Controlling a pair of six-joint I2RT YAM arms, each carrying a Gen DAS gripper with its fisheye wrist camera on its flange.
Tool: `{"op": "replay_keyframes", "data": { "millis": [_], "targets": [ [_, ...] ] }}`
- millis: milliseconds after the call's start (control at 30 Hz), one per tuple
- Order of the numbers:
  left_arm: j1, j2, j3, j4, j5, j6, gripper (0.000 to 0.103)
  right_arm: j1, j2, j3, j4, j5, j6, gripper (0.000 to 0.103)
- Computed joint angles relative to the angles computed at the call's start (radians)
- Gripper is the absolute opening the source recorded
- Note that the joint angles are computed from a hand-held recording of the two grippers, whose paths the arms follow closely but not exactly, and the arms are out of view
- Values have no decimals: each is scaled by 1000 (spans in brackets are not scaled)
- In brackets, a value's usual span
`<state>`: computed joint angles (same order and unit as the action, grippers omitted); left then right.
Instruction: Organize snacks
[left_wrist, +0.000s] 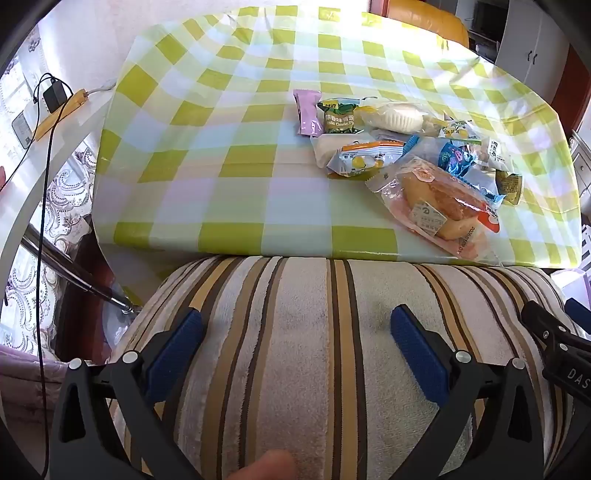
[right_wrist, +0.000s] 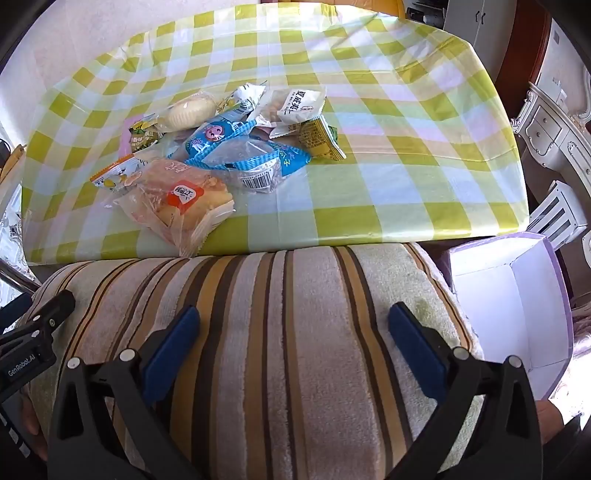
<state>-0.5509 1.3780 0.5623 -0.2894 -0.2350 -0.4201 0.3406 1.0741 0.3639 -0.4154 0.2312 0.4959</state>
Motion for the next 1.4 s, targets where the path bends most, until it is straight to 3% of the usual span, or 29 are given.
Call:
{"op": "replay_keyframes", "data": {
  "millis": [500, 933, 1400],
  "targets": [
    [-36, -23, 1, -5, -48, -9, 99, 7, 0, 0, 0, 14, 1, 102],
    [4, -71, -59, 82, 55, 34, 95, 15, -4, -30, 50, 27, 10, 102],
    [-8, -41, -49, 78, 40, 35, 97, 29, -15, -40, 53, 38, 20, 102]
  ]
}}
